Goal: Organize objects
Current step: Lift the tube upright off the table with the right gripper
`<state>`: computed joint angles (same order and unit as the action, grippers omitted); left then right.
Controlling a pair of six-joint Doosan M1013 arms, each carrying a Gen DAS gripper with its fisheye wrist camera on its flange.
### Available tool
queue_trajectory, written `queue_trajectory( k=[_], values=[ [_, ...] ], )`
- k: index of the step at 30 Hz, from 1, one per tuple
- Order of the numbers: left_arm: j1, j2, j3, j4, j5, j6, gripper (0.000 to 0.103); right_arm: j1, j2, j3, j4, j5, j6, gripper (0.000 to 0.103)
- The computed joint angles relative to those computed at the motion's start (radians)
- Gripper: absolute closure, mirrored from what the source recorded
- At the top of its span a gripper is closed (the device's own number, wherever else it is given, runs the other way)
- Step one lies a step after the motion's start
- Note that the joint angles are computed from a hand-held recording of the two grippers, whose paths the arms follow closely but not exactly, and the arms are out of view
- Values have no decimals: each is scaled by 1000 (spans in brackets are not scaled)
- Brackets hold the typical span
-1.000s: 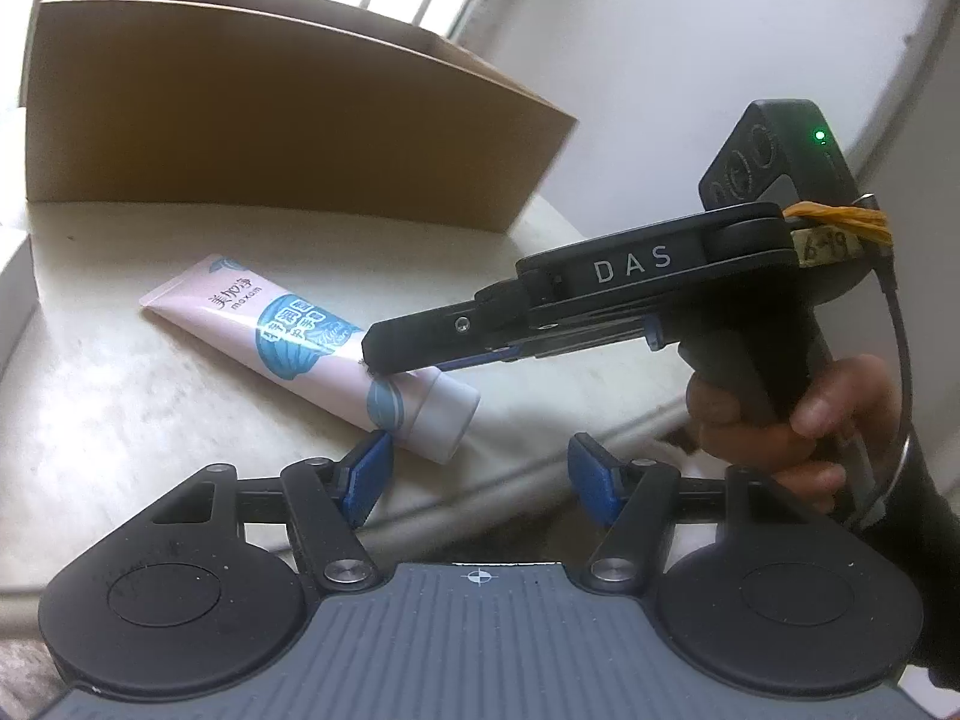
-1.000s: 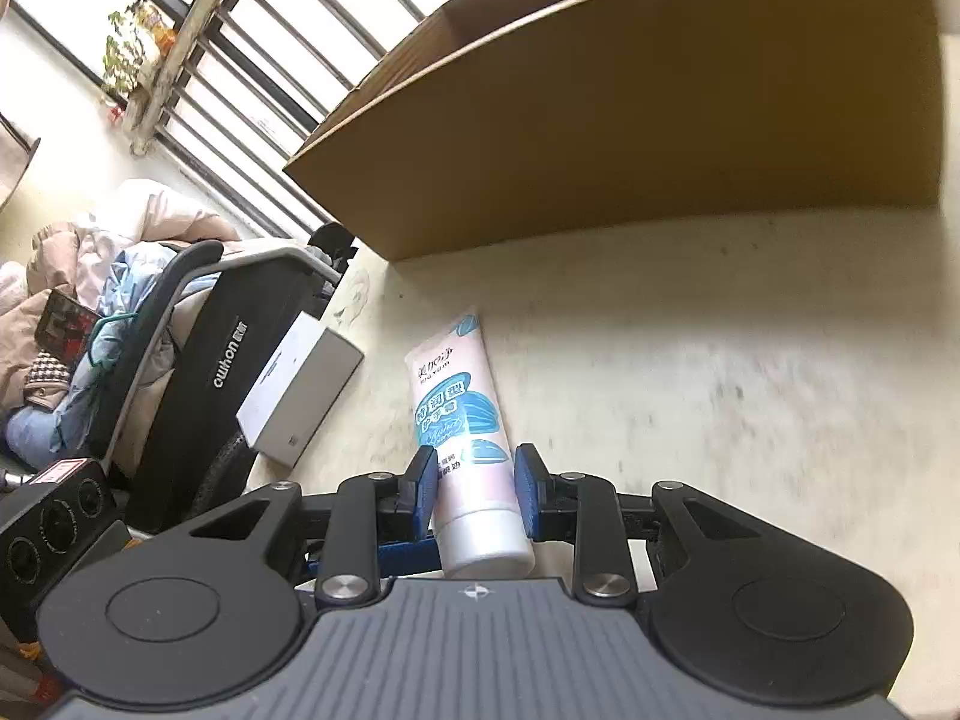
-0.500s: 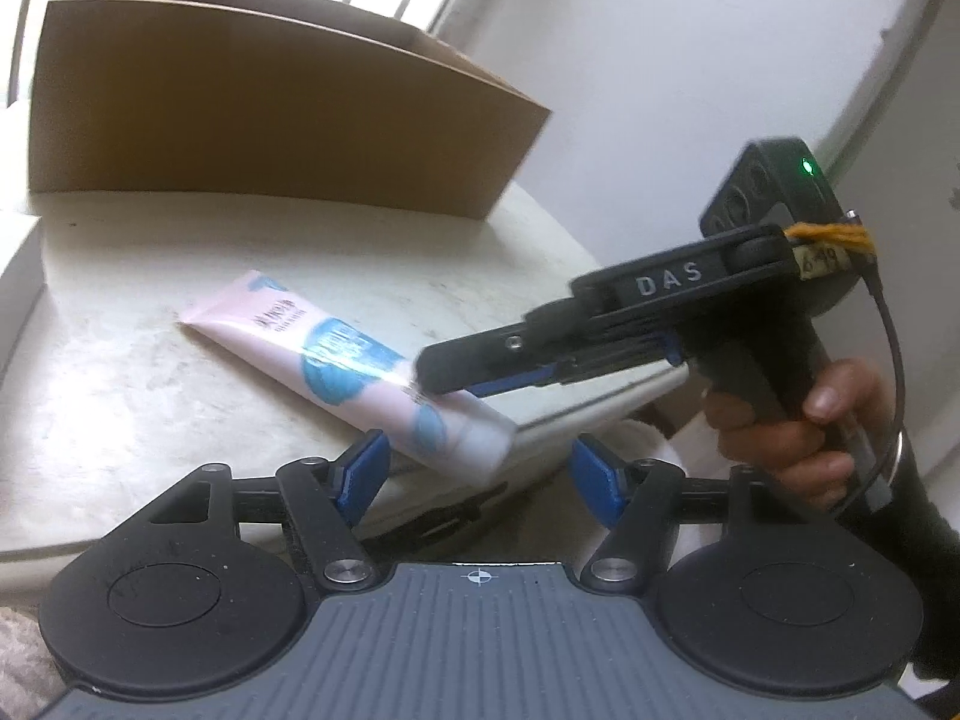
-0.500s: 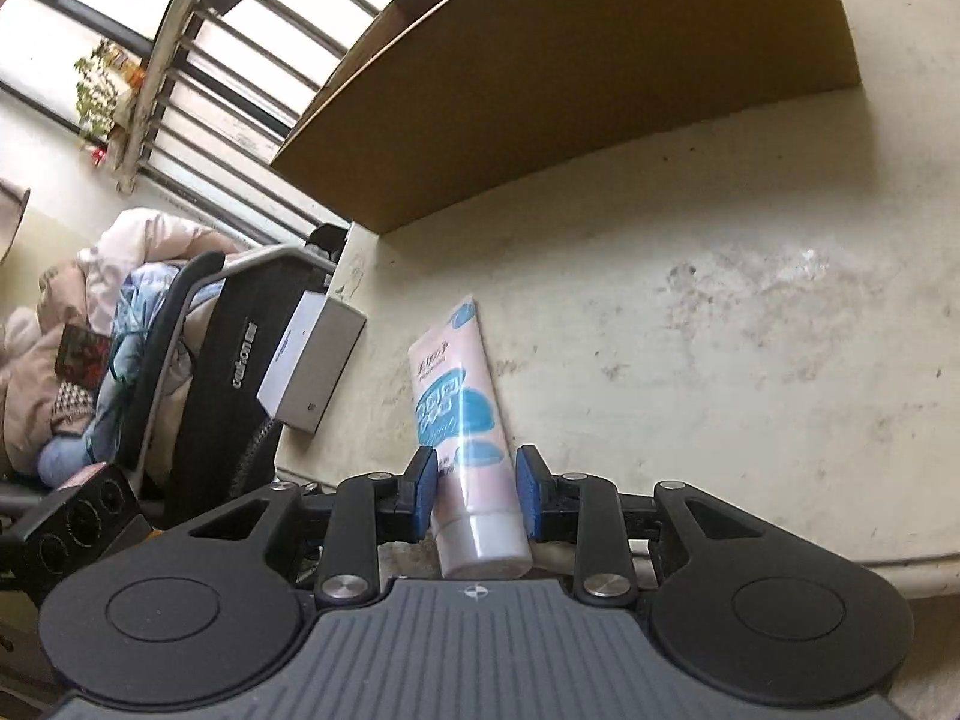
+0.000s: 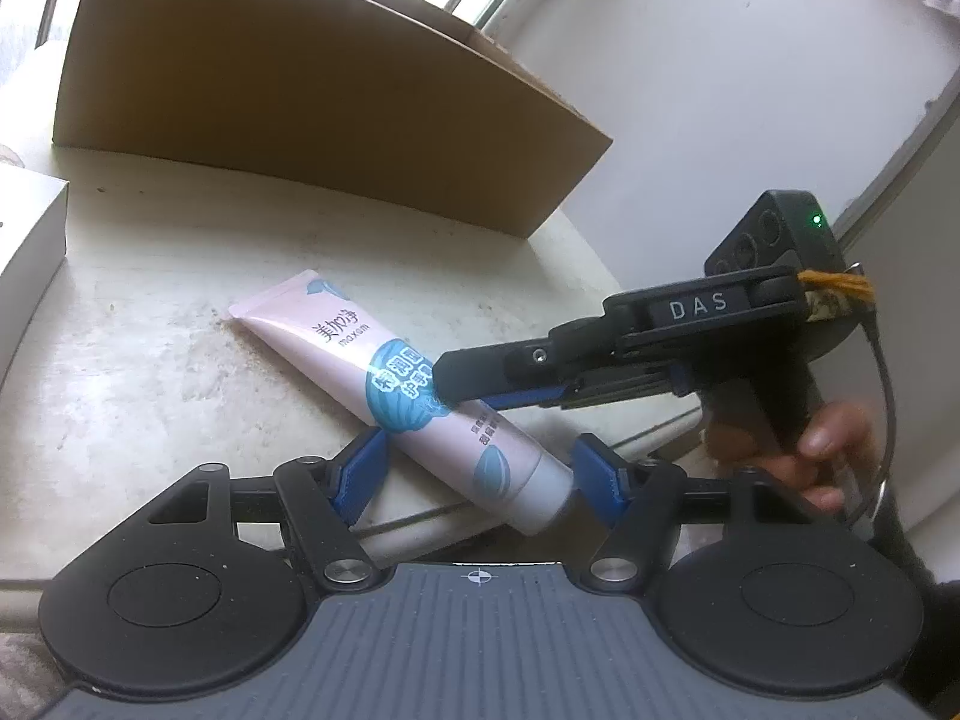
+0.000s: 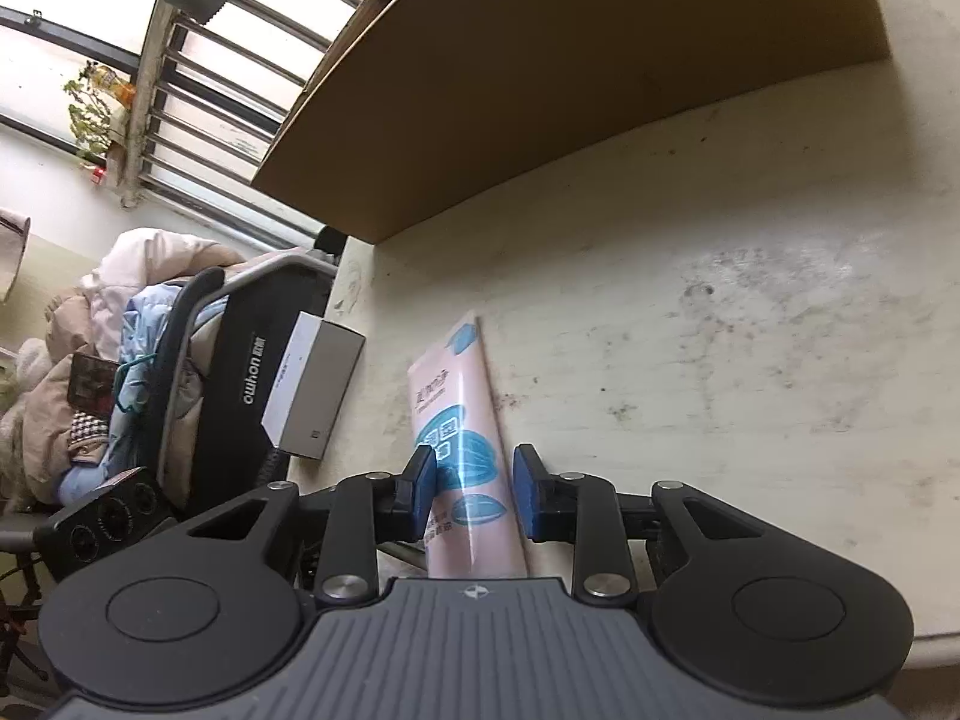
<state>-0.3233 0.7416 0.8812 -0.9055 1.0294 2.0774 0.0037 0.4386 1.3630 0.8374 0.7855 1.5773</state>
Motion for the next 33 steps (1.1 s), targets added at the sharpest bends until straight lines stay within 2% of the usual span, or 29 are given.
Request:
queue_trajectory(
  k=[10,24,33],
  values=[
    [-9,4,3,-19,-45,19,36,-2,3,8,52,-18,-43,72],
    [-22,-34,57,35,-124,40,34,-14,3,62,250,-84,-123,72],
    [-23,-51,75,47,-103,47,41,-30,-2,104,419,-50,-190,72]
  ],
)
